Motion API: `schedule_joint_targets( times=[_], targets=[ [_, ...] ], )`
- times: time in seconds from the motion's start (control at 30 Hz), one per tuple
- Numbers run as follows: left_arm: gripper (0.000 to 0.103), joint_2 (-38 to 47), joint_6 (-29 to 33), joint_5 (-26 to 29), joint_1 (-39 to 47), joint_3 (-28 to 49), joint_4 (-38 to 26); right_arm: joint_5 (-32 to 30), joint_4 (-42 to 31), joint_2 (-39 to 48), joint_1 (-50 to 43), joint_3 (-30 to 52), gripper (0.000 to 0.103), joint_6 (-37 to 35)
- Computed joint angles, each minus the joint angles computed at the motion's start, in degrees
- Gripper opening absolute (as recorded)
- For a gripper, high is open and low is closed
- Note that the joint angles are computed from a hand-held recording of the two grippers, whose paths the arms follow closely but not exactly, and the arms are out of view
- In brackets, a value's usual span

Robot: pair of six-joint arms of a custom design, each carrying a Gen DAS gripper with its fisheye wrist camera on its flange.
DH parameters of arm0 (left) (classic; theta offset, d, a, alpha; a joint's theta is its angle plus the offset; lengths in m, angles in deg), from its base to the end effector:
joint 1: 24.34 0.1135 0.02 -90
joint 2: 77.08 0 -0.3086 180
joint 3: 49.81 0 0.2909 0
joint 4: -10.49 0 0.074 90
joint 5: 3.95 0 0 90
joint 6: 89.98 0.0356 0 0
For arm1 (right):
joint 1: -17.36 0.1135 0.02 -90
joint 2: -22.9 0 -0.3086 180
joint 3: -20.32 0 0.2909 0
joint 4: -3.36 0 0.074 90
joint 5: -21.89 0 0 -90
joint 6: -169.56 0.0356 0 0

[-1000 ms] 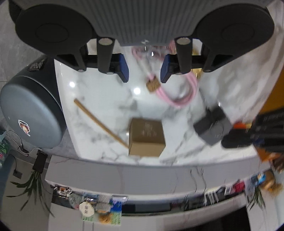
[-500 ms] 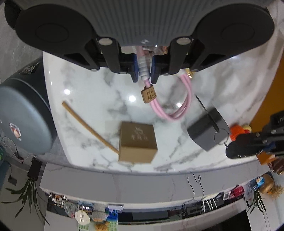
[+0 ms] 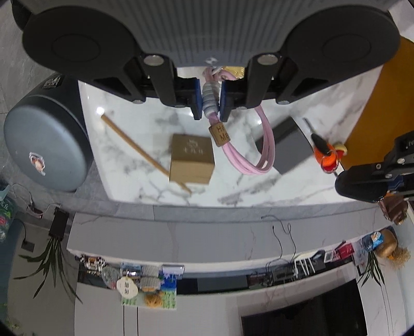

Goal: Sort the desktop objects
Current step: 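Lift the key fob with the left gripper while the right lifts the pink keychain toward the box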

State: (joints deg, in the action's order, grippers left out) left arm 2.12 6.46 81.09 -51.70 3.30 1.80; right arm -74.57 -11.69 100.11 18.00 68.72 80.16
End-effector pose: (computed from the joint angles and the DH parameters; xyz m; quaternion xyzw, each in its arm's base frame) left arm 0.2797 -0.1413 0.2263 0.2382 0.8529 -0.0464 0.4623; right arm 0.2854 0.0072 0.1985 -0.0224 0.9186 0.0561 0.3906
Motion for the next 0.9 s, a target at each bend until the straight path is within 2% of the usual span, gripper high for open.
schedule_joint_targets(
  times=[0.4,0.9],
  targets=[
    [0.018,-8.1,0.4,2.2,3.4,-1.5,-3.1,5.3,-2.2,-5.2,6.6,2.3,0.015,3.0],
    [0.018,-19.3,1.2,7.8,13.0,-1.4,-9.6,15.7,-2.5,-7.6,23.8,10.2,0.015,7.1]
  ],
)
